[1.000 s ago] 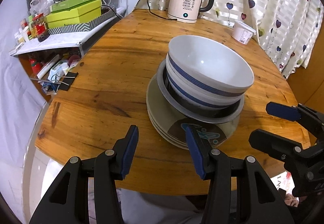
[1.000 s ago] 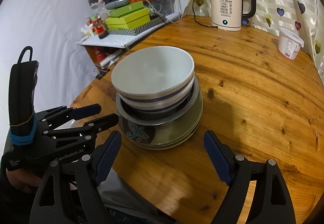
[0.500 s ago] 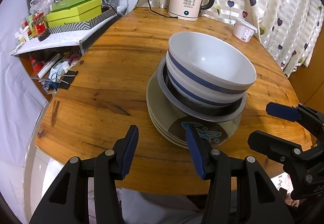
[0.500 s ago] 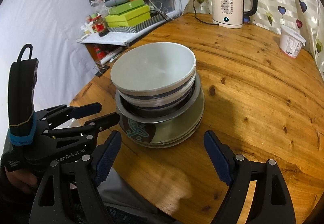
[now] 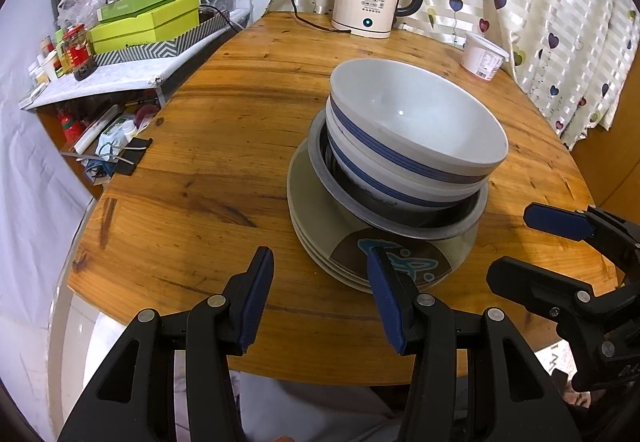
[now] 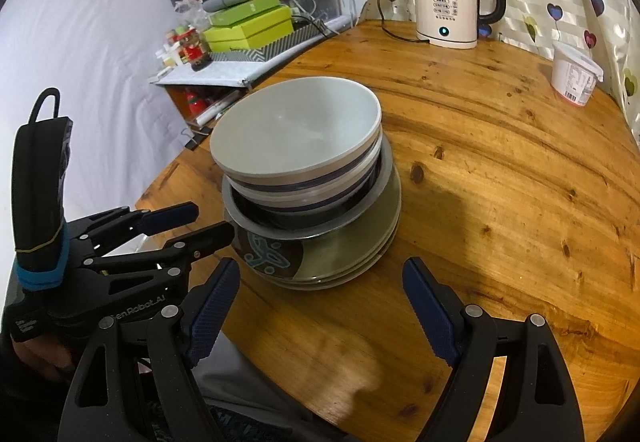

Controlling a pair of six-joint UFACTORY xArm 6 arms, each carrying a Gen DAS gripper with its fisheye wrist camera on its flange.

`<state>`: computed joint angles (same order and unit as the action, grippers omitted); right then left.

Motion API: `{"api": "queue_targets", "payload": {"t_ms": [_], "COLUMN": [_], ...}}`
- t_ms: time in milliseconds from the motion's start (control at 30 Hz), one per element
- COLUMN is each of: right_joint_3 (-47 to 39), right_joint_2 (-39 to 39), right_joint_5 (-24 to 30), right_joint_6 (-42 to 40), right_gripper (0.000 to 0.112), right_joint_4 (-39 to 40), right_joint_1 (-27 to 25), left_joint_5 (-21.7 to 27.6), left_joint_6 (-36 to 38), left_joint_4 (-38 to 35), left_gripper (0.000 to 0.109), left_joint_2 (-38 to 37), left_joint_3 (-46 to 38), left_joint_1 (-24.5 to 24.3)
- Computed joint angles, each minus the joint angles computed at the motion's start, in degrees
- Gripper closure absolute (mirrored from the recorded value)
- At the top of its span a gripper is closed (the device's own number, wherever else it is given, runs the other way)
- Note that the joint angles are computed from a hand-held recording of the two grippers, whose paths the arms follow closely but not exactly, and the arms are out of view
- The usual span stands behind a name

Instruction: Organize plates and bowls

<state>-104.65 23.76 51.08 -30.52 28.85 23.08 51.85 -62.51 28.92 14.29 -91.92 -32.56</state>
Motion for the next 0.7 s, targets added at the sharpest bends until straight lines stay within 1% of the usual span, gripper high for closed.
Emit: {"api": "queue_targets", "payload": {"t_ms": [700], "right_joint_3": [-0.01], "right_joint_2": [0.01], "right_joint_5": [0.04], "right_joint_6": [-0.06], "right_gripper": [0.028], "right_joint_4": [0.05], "right_joint_1": [-0.06], "left_joint_5": [-0.30], "left_joint_6": [0.03], "left_joint_4": [-0.34], "left_gripper": [0.059], "left_joint_2": [0.09], "left_joint_3": [-0.07], "left_joint_1": [-0.27]}}
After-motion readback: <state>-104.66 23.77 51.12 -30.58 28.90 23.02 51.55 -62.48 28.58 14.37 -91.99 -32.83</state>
